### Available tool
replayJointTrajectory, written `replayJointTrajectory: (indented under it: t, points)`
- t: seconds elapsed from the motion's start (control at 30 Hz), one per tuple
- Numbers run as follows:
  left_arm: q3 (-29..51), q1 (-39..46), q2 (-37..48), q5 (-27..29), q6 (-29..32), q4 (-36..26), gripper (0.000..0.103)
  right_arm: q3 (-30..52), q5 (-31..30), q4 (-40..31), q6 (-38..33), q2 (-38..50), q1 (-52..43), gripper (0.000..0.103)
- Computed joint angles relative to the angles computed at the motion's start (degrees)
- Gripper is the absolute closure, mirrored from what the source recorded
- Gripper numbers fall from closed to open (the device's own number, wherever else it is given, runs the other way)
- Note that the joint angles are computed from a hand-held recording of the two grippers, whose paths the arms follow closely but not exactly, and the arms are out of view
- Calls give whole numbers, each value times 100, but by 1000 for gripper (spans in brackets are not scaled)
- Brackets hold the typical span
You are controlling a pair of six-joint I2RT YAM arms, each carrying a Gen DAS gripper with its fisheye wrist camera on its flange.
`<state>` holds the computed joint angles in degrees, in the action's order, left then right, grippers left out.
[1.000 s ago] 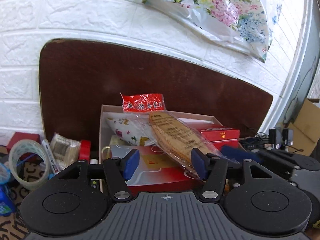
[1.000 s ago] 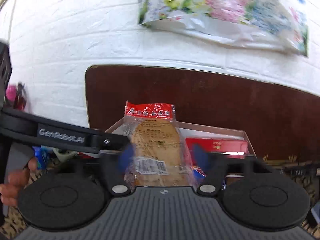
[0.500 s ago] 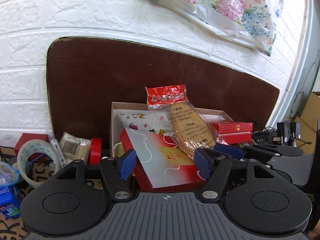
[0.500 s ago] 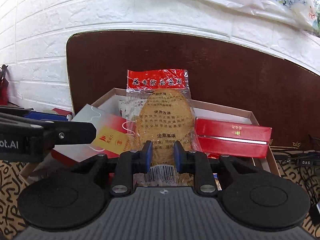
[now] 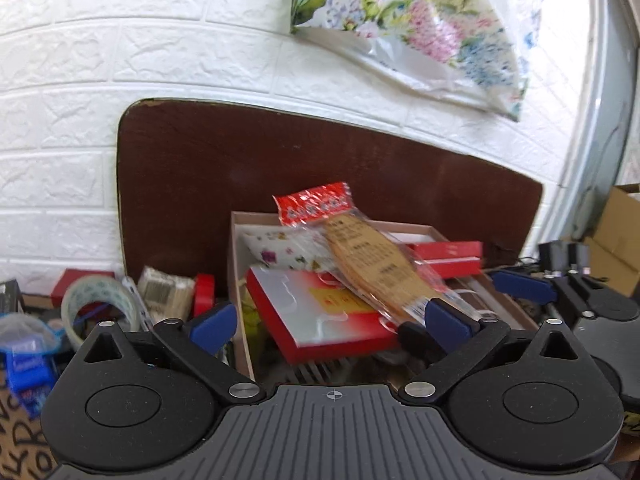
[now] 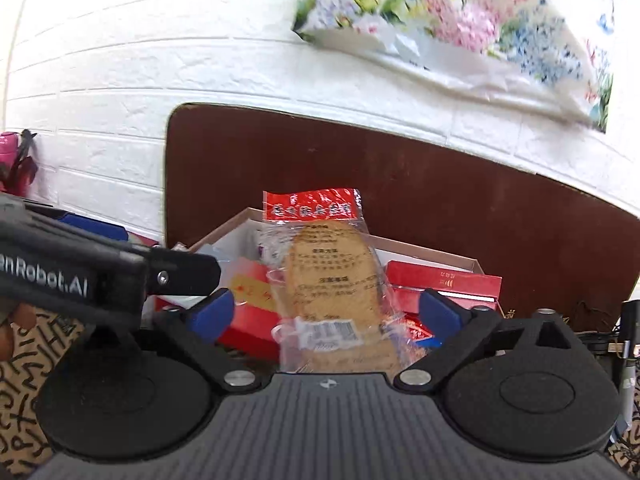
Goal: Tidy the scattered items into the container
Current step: 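Move both tools back toward the Mentos box and markers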
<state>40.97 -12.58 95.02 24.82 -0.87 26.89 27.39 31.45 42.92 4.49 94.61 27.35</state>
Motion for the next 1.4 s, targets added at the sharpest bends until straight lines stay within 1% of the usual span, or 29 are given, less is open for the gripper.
replayJointTrajectory:
  t: [0.13,0.23,0.33,0.4,0.47,0.57,0.63,0.7,0.77,0.83,0.9,0.97,1.0,1.03,1.07,1.13,1.2,1.23,1.4]
  points:
    - [-848,252,-559,197,74,195,0,-349,297,-146,359,-357,616,1]
    - [-1452,608,-880,350,118,252,0,-491,429,-202,688,-360,1141,0]
    - [-1932,1146,-1019,539,240,223,0,-388,648,-333,1069,-43,1778,0]
    - [-2162,1597,-1033,681,436,150,0,-210,724,-461,1301,270,2189,0]
    - [-2312,2086,-968,789,719,129,0,-3,690,-552,1495,584,2514,0]
    - [-2433,2806,-699,821,1115,323,0,378,553,-669,1820,1052,2834,0]
    - [-2346,3209,-376,868,1243,446,0,653,411,-716,2013,1355,2935,0]
    - [-2201,3465,31,839,1246,668,0,952,215,-731,2108,1702,2948,0]
    - [-2060,3530,405,624,1197,946,0,1323,145,-868,2198,2094,2938,0]
    - [-1896,3571,757,530,1297,1111,0,1709,128,-1129,2280,2415,2886,0]
    - [-1676,3600,1119,513,1373,1172,0,1952,167,-1147,2311,2653,2844,0]
    - [-1415,3588,1474,511,1271,1152,0,2139,137,-1202,2416,2807,2774,0]
    - [-1347,3571,1692,511,1194,1396,0,2223,130,-1193,2431,2897,2729,0]
    - [-1405,3524,1918,468,1162,1932,0,2325,148,-1230,2435,2986,2683,1]
    - [-1358,3420,2066,306,1200,2125,0,2450,181,-1320,2447,3078,2638,1]
    - [-1203,3197,2184,12,1294,2148,0,2721,167,-1547,2497,3273,2532,1]
    - [-908,3079,2276,2,1328,1931,0,2952,-31,-1853,2627,3404,2369,0]
    - [-738,3029,2353,-23,1310,1847,0,2978,-33,-1778,2639,3436,2321,0]
    - [242,2758,2721,-247,1061,1316,0,3646,30,-2130,2513,3773,2078,1]
